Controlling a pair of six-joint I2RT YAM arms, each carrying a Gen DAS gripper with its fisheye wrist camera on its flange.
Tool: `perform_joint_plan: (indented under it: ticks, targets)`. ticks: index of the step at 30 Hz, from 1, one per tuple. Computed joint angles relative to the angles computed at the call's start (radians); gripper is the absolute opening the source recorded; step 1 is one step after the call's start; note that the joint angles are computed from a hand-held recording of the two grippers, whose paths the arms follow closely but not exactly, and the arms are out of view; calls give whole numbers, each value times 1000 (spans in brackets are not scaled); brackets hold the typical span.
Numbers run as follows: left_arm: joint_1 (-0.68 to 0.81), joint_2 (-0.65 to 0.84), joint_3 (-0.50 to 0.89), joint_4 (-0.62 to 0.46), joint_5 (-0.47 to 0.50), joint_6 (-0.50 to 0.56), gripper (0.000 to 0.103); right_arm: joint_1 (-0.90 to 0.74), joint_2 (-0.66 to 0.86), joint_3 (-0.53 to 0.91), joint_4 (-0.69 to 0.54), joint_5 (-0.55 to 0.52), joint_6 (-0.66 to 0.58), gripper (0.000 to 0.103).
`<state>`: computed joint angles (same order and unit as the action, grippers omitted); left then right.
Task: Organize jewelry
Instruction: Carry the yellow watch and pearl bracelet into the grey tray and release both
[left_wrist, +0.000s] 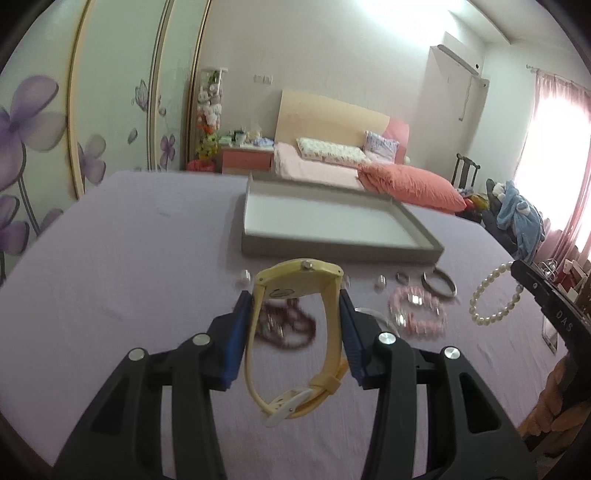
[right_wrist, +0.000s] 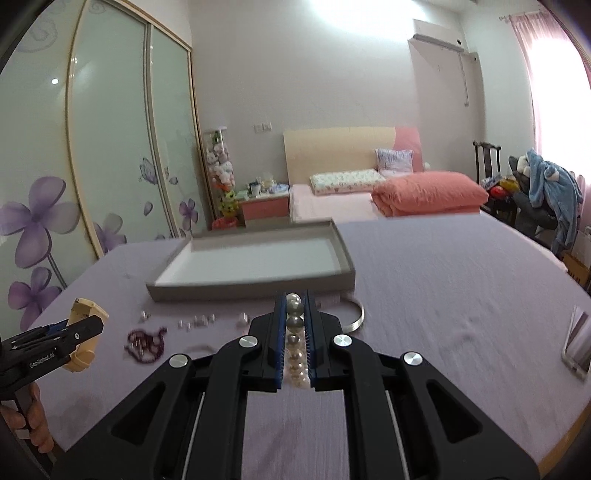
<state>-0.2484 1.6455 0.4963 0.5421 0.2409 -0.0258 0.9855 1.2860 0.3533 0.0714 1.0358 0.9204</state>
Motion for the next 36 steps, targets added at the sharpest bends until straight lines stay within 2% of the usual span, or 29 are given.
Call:
perform_joint_plan:
  ticks: [4,8,14,18,23,28,32,36]
  targets:
    - [-12,-4,74,-24,-16,9,45,-94,-30,16,127,-31,-209,10]
    - [-34,48,189,-33,-35,9,45,-226,1,43,282,-143,-375,10]
    - [-59,196,413,-71,-56,-9,45,-390,130,127,412,-294,-491,10]
    - [-79,344,614,-136,-78,-19,45,-494,258,201,474,-406,-515,10]
    - [-92,543,890,-264,-102,-35,45,-584,418,309,503,-490,-524,10]
    - [-107,735,1158,-366,-138,-43,45,-642,547,413,479,-550,-523,10]
    - [-122,824,1278,-422,-143,-49,45,-669,624,498,404,-596,-512,10]
    - [-119,898,1396,-491,-137,-57,45,-670,665,556,350,-597,-503,10]
